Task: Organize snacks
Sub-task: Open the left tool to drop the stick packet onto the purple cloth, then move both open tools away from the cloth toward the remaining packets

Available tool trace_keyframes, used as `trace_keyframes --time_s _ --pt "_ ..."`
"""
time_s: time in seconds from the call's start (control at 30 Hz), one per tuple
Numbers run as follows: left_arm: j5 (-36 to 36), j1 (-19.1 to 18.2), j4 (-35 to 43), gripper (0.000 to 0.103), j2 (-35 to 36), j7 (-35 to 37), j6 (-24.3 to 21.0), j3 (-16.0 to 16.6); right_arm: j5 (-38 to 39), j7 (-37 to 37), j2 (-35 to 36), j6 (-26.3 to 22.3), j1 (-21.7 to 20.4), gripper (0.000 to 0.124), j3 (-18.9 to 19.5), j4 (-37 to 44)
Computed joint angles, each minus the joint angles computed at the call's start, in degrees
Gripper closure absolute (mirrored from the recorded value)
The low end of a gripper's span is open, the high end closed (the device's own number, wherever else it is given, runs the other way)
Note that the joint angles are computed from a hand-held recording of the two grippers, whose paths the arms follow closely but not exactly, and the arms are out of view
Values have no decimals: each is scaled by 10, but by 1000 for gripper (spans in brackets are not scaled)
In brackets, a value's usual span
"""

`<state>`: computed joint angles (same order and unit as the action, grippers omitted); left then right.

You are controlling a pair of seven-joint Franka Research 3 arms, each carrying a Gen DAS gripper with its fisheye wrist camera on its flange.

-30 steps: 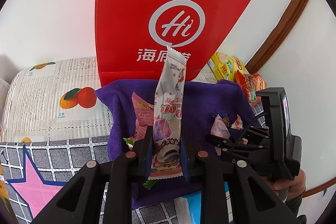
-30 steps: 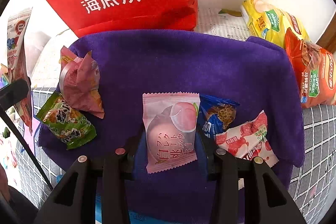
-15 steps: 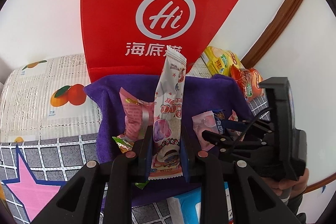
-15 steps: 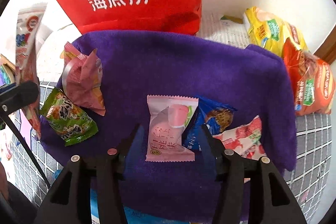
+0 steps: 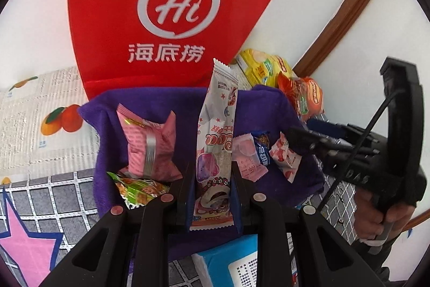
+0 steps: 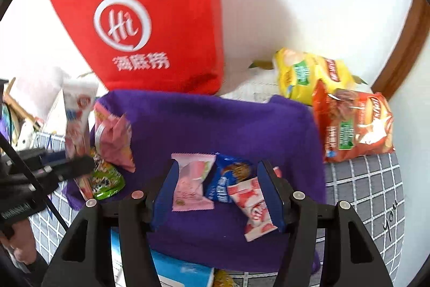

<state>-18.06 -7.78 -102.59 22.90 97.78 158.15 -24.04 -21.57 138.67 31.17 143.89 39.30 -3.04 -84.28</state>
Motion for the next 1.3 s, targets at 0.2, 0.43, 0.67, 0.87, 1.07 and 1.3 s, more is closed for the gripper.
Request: trace_keyframes --time_s 0.2,0.43,0.67,0.87,1.07,1.3 --pt "19 -9 24 81 19 -31 -40 13 -9 18 -13 9 1 64 -3 -16" --pt "32 -17 43 81 32 -50 -72 21 -10 1 -7 5 1 64 3 -7" --pt "51 -26 59 81 45 -64 -88 27 -11 2 -9 8 4 64 1 -9" --pt "54 -27 62 81 47 -69 -92 26 -9 3 -9 5 4 64 2 -8" --pt "45 -20 60 60 43 -61 -100 21 -7 3 -7 7 3 64 2 -7" --pt "41 -21 47 49 28 -49 -87 19 -1 4 -6 8 5 64 2 -4"
